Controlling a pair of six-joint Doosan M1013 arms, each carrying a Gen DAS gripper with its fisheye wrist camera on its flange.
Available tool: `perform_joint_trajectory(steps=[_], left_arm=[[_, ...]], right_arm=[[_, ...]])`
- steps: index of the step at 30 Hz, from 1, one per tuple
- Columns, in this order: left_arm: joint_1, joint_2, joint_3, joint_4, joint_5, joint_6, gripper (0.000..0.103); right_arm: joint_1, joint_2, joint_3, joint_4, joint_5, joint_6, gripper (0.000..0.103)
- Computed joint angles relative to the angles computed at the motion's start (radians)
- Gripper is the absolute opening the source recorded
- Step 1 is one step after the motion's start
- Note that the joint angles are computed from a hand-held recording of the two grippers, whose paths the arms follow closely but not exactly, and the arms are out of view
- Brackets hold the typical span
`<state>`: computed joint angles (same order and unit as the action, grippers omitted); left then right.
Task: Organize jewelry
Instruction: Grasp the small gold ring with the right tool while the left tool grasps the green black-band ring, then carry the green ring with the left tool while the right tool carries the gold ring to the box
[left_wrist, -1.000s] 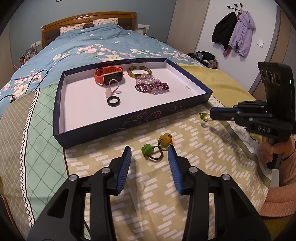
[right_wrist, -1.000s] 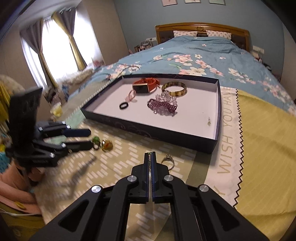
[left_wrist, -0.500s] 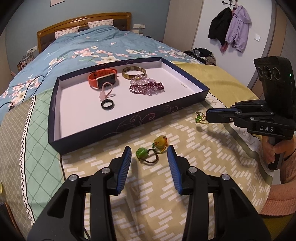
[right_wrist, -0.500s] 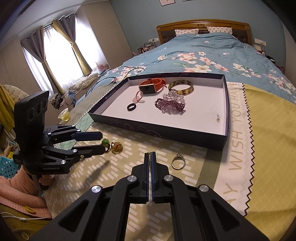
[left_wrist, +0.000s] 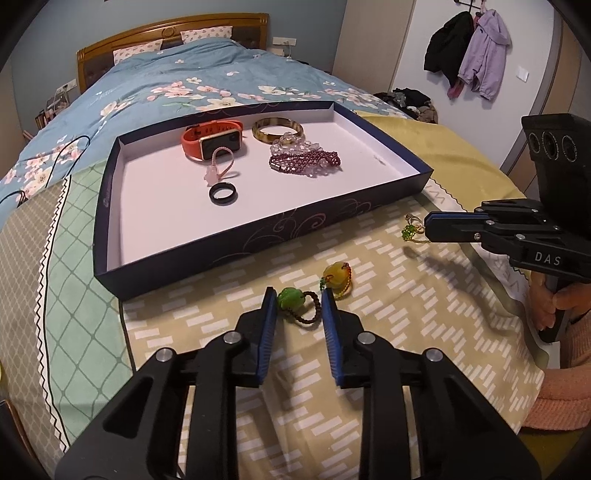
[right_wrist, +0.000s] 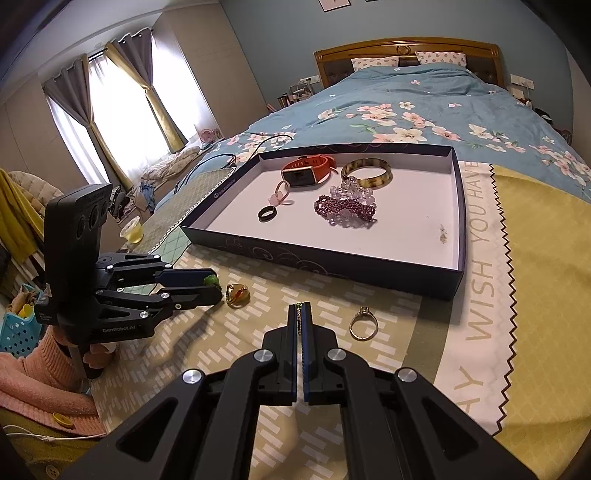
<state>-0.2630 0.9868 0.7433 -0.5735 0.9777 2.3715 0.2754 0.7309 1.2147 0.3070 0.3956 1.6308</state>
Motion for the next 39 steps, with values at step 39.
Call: perform_joint_trajectory(steps=[39], left_arm=[[0.013,0.026,-0.105,-0.094,-0.045,-0.042,0.024]], right_arm=[[-0.017,0.037,-0.101,-0.06,-0.04,0.031,0.001]])
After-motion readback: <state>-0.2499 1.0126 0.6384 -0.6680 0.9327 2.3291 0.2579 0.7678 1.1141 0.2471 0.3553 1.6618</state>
